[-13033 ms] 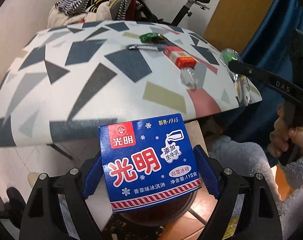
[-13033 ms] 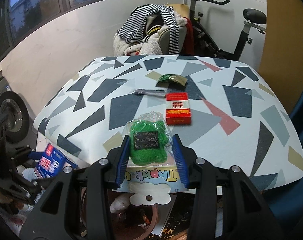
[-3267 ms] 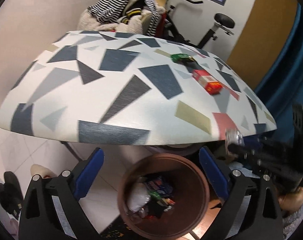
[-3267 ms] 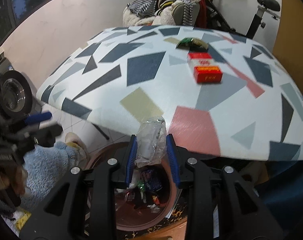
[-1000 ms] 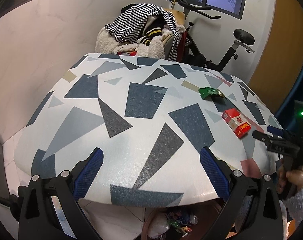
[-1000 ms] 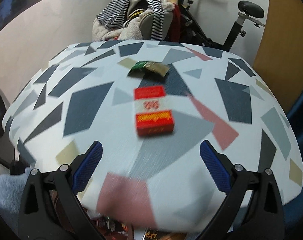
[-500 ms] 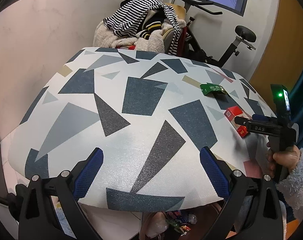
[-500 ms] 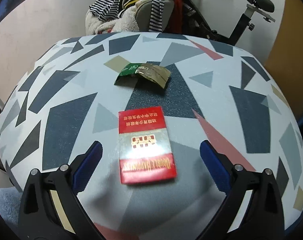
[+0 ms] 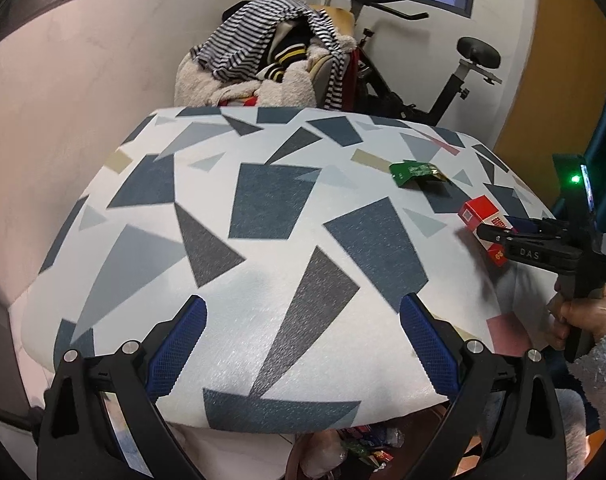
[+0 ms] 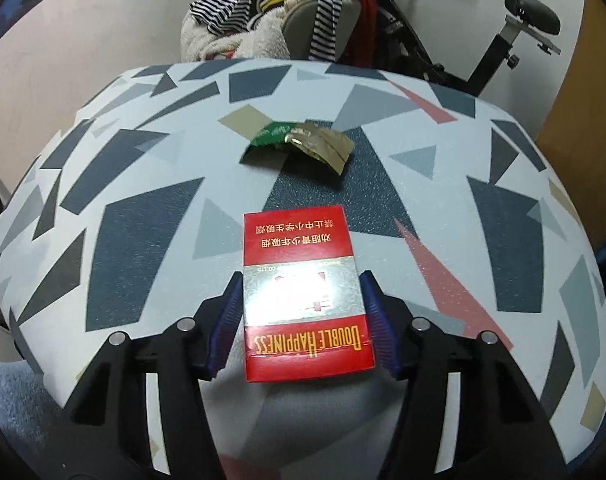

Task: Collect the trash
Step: 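Grasp the red Double Happiness cigarette pack with the right tool, then grasp the green-and-gold foil packet with the left tool while the right tool holds the pack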

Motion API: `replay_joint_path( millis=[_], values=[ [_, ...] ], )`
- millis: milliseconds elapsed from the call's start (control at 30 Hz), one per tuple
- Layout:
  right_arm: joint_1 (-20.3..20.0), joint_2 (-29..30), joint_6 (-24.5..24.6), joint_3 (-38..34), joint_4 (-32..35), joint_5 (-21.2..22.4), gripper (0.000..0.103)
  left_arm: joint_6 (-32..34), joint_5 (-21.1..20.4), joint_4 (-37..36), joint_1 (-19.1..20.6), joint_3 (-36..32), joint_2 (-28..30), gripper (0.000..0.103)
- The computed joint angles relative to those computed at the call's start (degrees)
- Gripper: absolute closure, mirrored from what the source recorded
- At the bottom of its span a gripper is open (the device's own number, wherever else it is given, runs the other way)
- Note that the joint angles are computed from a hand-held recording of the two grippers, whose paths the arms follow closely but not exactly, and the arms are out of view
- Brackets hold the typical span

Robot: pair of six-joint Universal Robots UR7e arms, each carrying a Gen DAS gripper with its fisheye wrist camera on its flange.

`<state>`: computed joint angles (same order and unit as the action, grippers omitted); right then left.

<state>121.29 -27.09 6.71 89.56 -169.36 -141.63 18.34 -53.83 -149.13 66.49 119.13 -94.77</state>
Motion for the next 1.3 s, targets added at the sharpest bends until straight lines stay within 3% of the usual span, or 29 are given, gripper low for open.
replay_joint_path(
  millis=[333, 500, 1000, 1300],
  values=[
    [1.1, -2.6, -0.5, 3.8, -5.3, -0.2, 0.044, 5.0, 1.7, -1.8, -4.3, 0.3, 2.9, 0.008],
    [1.0, -4.8, 0.0, 6.8, -8.3, 0.1, 0.044, 4.4, 1.2, -1.2, -5.6, -1.2, 5.3, 0.008],
    [-0.2, -8.0, -0.8, 11.2, -13.7, 0.3, 0.044, 0.4, -1.6, 2.4, -4.8, -8.1, 14.1, 0.008],
    [-1.2, -8.8, -1.3, 12.1, -15.4, 0.6, 0.044, 9.2, -1.0, -0.8, -3.9, -13.0, 23.1, 0.008]
  ],
)
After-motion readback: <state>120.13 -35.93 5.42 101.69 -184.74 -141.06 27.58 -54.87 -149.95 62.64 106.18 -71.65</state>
